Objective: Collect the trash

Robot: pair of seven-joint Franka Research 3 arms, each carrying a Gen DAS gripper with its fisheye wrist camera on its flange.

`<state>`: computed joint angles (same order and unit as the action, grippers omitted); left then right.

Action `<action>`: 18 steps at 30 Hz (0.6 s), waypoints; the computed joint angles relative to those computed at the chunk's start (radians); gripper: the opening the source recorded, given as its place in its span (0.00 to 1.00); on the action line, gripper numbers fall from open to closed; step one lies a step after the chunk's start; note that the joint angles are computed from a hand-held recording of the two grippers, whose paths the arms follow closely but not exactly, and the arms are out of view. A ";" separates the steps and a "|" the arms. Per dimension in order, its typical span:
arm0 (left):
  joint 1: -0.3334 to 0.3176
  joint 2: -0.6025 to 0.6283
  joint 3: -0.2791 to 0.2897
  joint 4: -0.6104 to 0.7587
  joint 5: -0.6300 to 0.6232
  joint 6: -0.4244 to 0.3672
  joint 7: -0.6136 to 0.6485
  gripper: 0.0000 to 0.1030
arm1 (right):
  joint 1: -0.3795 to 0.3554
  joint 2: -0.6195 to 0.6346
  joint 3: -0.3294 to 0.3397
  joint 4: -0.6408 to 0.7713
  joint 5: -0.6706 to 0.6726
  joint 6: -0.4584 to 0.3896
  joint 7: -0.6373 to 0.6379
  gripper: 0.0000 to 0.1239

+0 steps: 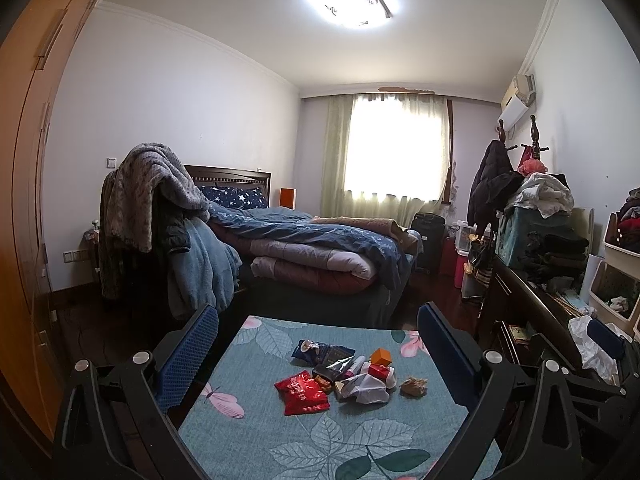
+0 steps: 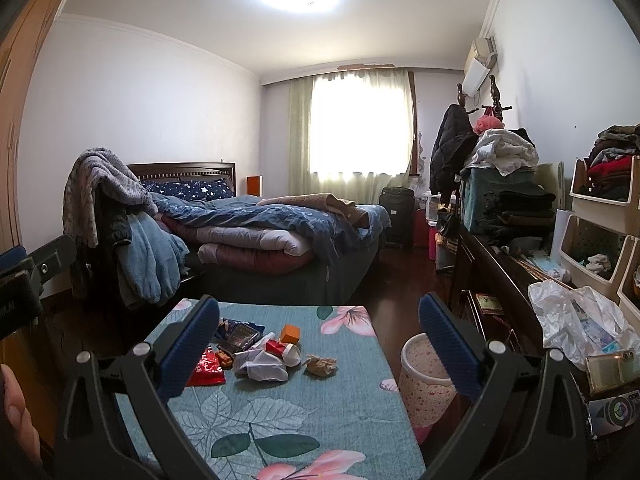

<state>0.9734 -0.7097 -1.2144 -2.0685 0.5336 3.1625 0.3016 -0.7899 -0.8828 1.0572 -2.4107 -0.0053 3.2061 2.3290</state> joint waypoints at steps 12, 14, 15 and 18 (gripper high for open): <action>0.056 -0.067 -0.053 -0.050 -0.026 0.078 -0.035 0.97 | -0.041 0.034 0.029 0.024 -0.005 -0.002 0.003 0.80; 0.051 -0.073 -0.053 -0.061 -0.034 0.087 -0.033 0.96 | -0.052 0.041 0.034 0.034 -0.008 -0.007 0.004 0.80; 0.050 -0.077 -0.055 -0.063 -0.038 0.090 -0.032 0.96 | -0.055 0.043 0.036 0.038 -0.009 -0.011 0.005 0.80; 0.061 -0.072 -0.068 -0.049 -0.044 0.084 -0.024 0.97 | -0.057 0.051 0.037 0.044 -0.015 -0.014 0.005 0.80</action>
